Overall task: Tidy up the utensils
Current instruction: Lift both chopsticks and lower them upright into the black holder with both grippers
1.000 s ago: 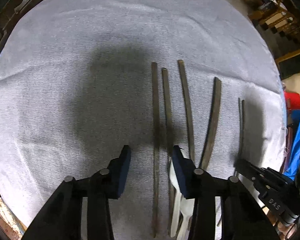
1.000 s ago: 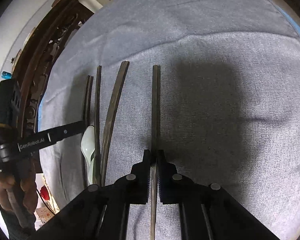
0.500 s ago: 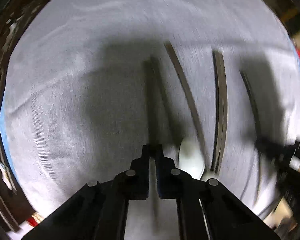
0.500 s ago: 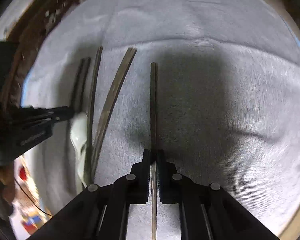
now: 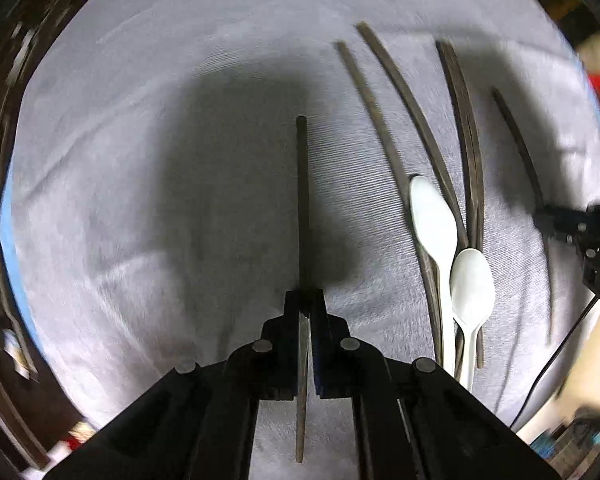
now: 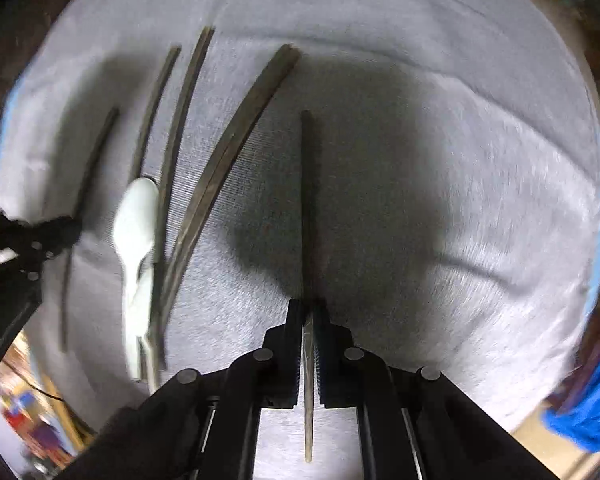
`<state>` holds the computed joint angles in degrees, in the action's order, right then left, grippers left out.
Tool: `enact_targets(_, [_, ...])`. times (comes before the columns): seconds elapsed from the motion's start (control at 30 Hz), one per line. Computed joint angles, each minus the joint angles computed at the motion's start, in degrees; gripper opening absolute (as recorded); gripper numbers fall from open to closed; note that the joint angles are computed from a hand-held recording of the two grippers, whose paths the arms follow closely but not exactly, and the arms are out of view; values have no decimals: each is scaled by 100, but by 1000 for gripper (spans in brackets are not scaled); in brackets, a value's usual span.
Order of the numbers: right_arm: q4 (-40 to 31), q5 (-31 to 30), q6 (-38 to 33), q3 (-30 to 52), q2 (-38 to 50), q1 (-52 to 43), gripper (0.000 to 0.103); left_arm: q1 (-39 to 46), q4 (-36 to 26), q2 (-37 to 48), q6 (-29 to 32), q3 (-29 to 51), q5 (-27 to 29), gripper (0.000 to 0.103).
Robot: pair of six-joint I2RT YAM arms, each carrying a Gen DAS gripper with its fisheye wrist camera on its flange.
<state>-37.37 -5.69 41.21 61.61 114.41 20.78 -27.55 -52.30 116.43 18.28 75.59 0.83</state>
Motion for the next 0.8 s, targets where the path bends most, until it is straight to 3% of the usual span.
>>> enact_targets(0.1, [873, 61, 554, -1121, -1063, 66, 6, 698, 236, -638, 223, -581, 631, 5])
enact_targets(0.2, [1622, 407, 1375, -2380, -2677, 356, 6, 1515, 301, -1399, 620, -1075, 1273, 5])
enact_targets(0.37, [1367, 1536, 2606, -3375, -4961, 1430, 6, 2645, -234, -2552, 1133, -1319, 2415, 5])
enact_targets(0.5, [299, 3234, 4038, -3142, -5992, 3255, 6, 3143, -869, -3548, 1242, -1262, 3297, 5])
enact_targets(0.53, [8, 3574, 4302, -2925, -6026, 3608, 6, 2976, -703, -3768, 1011, -1433, 3457, 5])
enact_targets(0.63, [-862, 4658, 5098, -2031, -5650, 4705, 6, 3259, -956, -4393, 909, -1422, 4020, 5])
enact_targets(0.8, [-1445, 5762, 5745, -1122, -4867, 5660, 6, 3368, -400, -5306, 516, -2074, 4499, 5])
